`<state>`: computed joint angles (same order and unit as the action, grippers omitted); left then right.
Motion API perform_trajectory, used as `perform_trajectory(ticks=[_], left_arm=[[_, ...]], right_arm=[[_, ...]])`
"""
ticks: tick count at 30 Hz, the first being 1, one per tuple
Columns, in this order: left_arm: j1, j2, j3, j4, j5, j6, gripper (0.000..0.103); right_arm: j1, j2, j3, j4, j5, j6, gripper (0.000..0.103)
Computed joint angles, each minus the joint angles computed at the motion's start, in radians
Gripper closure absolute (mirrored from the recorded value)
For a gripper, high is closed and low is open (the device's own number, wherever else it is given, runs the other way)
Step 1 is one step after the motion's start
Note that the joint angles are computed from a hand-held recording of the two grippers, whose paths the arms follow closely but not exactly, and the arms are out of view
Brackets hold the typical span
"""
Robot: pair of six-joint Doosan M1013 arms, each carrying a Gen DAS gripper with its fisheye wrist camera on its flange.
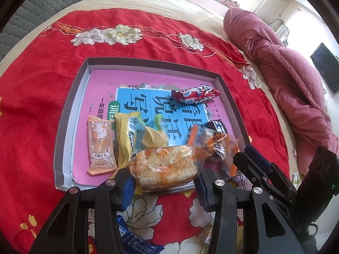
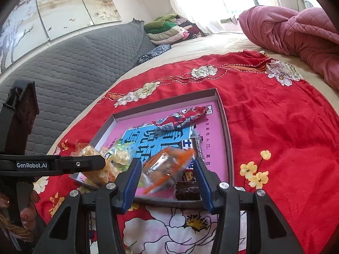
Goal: Organize snacks
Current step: 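Carry both packets over the grey box and lower them inside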
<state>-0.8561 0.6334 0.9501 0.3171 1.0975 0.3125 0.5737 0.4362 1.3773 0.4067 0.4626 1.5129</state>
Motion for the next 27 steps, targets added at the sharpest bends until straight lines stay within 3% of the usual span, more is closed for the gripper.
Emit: perform_trajectory(ticks=[3,27], left_arm=[[-0.001,0.002,-0.003,-0.001,0.004,0.003,0.053],[-0.003,0.021,-0.029,-0.008,0.064,0.032,0.05]], right_arm=[[0.003,0.006,-0.009,-0.054,0.021,0.045,0.052],[0.009,0.01,-0.024,-0.093,0.06,0.07,0.052]])
